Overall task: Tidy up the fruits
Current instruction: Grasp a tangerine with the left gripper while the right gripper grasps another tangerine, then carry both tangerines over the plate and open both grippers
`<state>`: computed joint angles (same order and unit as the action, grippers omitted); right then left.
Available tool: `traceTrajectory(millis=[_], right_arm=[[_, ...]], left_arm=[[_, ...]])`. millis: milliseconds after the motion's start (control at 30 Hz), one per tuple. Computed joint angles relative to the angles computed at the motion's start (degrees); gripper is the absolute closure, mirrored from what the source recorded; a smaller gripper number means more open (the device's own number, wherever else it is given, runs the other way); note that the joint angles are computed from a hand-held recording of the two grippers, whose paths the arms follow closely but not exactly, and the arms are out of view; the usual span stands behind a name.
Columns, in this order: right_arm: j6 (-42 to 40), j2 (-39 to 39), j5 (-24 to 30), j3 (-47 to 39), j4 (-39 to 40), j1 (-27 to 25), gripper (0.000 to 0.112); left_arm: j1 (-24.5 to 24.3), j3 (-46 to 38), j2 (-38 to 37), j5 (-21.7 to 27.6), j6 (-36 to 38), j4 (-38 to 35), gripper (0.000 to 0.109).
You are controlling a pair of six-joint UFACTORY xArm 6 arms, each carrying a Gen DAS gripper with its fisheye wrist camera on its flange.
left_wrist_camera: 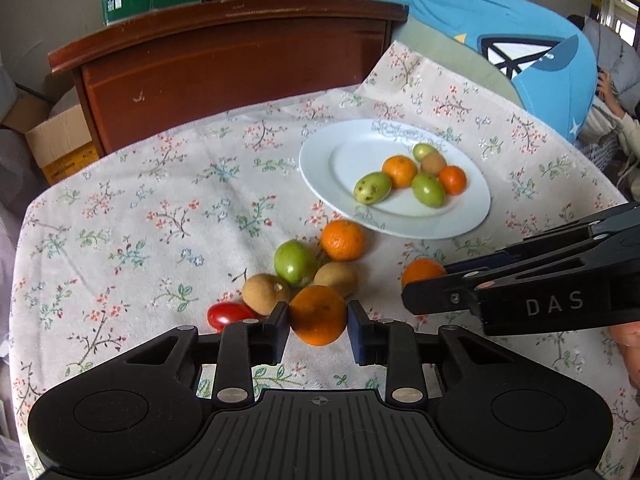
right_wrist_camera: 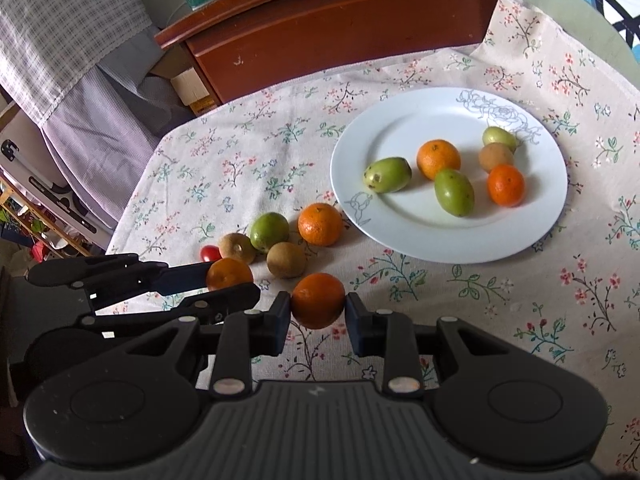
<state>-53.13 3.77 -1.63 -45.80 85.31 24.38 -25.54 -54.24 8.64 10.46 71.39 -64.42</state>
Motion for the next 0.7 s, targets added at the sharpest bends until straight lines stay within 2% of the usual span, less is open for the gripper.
traceTrajectory(millis=[400, 500, 700], right_arm=[[-10.8, -1.5, -1.9, -1.7, 10.8, 0.0, 0.083], [-16.7, -2.3, -1.8, -2.8, 17.1, -1.0, 0.083], [-33.9, -4.5, -2.4, -6.5, 34.1, -4.7, 0.083]], left_arm=[[-1.1, -0.6, -1.7, -0.7, 3.9, -4.6, 0.080], [-1.3, -1.7, -2.1, -0.4, 6.2, -7.4, 0.080], [-0.8, -6.0, -1.9, 1.5, 8.0, -11.4, 0.080]])
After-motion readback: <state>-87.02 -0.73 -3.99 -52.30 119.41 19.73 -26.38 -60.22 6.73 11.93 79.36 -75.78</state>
